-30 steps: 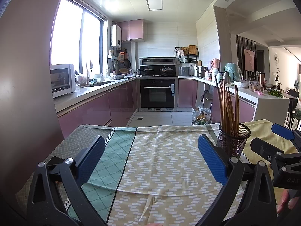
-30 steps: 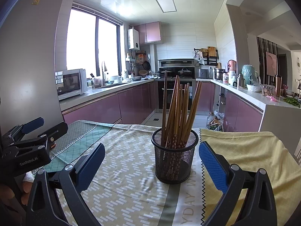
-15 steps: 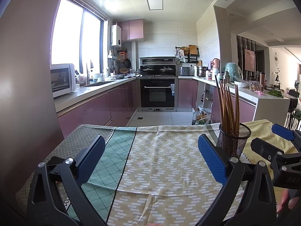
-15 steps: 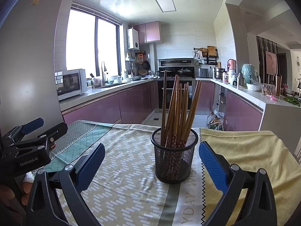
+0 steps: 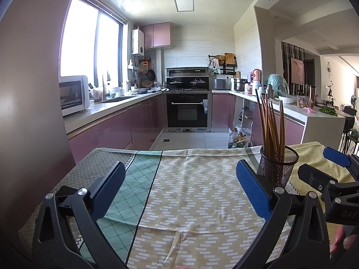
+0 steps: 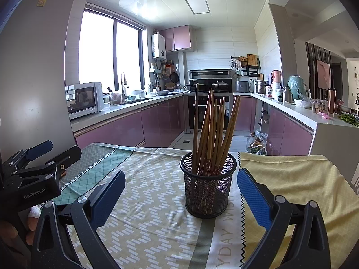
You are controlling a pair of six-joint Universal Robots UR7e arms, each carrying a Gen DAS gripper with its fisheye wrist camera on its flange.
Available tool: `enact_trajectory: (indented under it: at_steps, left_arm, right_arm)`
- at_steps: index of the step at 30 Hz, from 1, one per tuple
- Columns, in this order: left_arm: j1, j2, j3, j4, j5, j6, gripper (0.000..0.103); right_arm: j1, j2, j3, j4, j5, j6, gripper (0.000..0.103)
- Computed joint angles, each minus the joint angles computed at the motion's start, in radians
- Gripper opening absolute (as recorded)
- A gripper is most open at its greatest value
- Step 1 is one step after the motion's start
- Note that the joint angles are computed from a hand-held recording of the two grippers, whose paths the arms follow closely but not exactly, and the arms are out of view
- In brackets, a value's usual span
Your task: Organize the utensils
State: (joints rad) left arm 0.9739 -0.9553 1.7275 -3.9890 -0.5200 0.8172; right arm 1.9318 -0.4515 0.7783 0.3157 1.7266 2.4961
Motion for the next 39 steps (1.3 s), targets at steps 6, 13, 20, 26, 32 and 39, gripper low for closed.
enact_trajectory:
  at_steps: [6, 13, 20, 26, 32, 39]
  left_arm:
    - [0.000, 0.000, 0.000, -0.001, 0.000, 0.002, 0.097]
    - [0.001, 0.000, 0.001, 0.003, 0.000, -0.002, 0.097]
    - [0.001, 0.002, 0.000, 0.005, -0.001, -0.003, 0.097]
    - [0.002, 0.004, -0.001, 0.006, -0.002, -0.003, 0.097]
    - [0.003, 0.004, 0.000, 0.007, -0.003, -0.005, 0.097]
    - [0.003, 0.004, -0.001, 0.008, -0.002, -0.006, 0.097]
  right_arm:
    - [0.000, -0.002, 0.004, -0.005, 0.001, 0.001, 0.097]
    - [0.000, -0.003, 0.010, -0.010, 0.002, 0.002, 0.097]
    - [-0.001, -0.003, 0.008, -0.007, 0.000, 0.002, 0.097]
    - [-0.001, -0.003, 0.010, -0.011, 0.002, 0.004, 0.097]
    - [0.000, -0.001, 0.009, -0.011, 0.004, 0.006, 0.097]
    - [0.000, -0.001, 0.009, -0.009, 0.003, 0.006, 0.097]
